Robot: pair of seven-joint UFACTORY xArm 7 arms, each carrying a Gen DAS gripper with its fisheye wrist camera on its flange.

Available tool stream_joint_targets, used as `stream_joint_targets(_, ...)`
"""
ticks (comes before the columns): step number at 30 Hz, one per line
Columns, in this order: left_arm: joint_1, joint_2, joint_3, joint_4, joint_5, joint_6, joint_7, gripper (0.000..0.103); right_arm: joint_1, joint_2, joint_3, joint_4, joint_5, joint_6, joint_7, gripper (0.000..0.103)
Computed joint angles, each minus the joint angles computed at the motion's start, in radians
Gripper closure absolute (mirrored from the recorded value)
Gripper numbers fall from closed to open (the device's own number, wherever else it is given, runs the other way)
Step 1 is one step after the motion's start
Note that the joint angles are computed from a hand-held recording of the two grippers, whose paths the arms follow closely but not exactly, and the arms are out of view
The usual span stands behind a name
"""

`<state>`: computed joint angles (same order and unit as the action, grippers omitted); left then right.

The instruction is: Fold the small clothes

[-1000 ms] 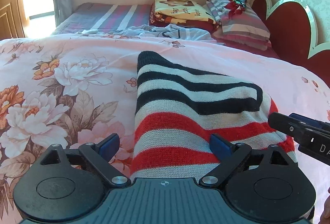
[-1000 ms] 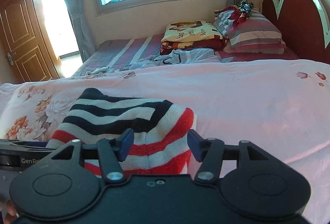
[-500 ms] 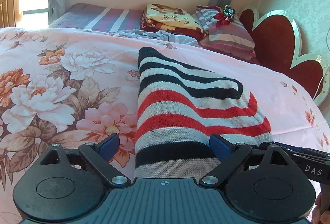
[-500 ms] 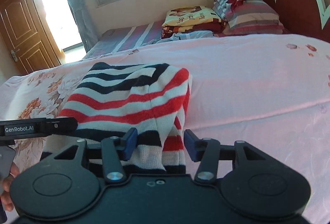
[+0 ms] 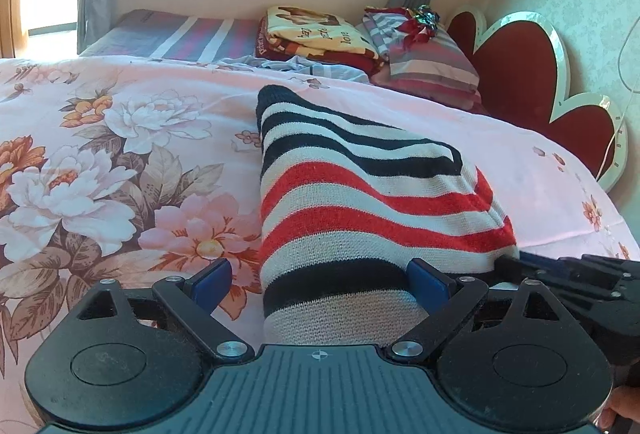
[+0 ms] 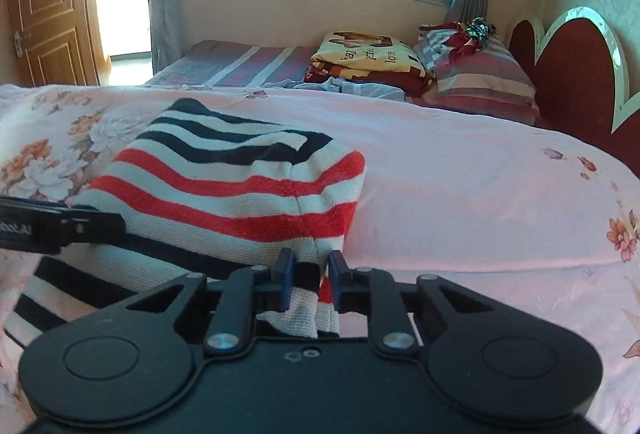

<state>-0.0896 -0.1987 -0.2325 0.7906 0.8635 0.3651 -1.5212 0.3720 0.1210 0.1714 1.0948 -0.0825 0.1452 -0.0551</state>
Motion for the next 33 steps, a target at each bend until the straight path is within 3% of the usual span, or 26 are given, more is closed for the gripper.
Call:
stream_joint_targets(1,0.002,0.007,-0.002,0.003,0.006,-0.001,-0.006,0.010,0.004,0.018,-0.003,0.011,-0.030,0.012,0.013,0.085)
stream_joint_targets(3,0.000,0.011,0.004,0.001,-0.004,-0.002,-0.015,0.006,0.069,0.028,-0.077,0.001,-0.148,-0.030,0.093,0.085)
stream_joint_targets(4,-0.007,0.006,0.012,-0.004,-0.031,-0.005,-0.002,0.006,0.063,0.030,-0.072,0.004,-0.152,-0.030,0.111,0.085)
stream_joint_targets(5,-0.015,-0.004,0.018,-0.009,-0.062,-0.003,0.020,0.006,0.017,0.031,-0.024,0.007,-0.114,-0.022,0.096,0.085)
stream_joint_targets(9,-0.002,-0.047,-0.005,-0.031,-0.057,0.025,0.048,0.006,-0.034,-0.002,0.041,0.005,0.082,0.025,-0.027,0.082)
stream_joint_targets(11,0.002,-0.039,-0.002,-0.037,-0.074,0.007,0.064,0.006,-0.038,-0.024,0.053,0.003,0.167,0.038,-0.053,0.073)
stream_joint_targets(15,0.016,-0.014,-0.014,-0.026,-0.081,-0.014,0.040,0.006,-0.026,-0.055,0.069,-0.021,0.280,-0.024,-0.131,0.073)
stream_joint_targets(16,0.016,-0.009,-0.017,-0.021,-0.075,-0.009,0.035,0.006,-0.020,-0.056,0.067,-0.025,0.252,-0.034,-0.121,0.074)
stream_joint_targets(19,0.003,-0.001,-0.007,-0.014,-0.091,-0.007,0.045,0.006,0.035,-0.031,-0.005,-0.014,0.009,0.012,0.031,0.074)
stream_joint_targets(21,-0.003,0.001,0.002,-0.015,-0.109,-0.011,0.059,0.006,0.046,-0.023,-0.030,-0.021,-0.035,0.018,0.070,0.073)
stream_joint_targets(24,-0.009,0.003,0.013,-0.013,-0.139,-0.016,0.090,0.005,-0.011,-0.032,0.027,-0.017,0.125,0.028,-0.001,0.066)
stream_joint_targets(26,-0.009,0.008,0.014,-0.010,-0.153,-0.018,0.102,0.004,-0.025,-0.036,0.039,-0.012,0.207,0.019,-0.033,0.043)
stream_joint_targets(28,-0.008,0.016,0.013,-0.005,-0.156,-0.019,0.106,0.003,-0.027,-0.034,0.040,0.000,0.241,0.016,-0.039,0.032)
stream_joint_targets(33,-0.012,0.038,0.026,0.003,-0.175,-0.048,0.126,0.003,-0.045,0.004,0.059,0.062,0.372,0.088,-0.106,0.031)
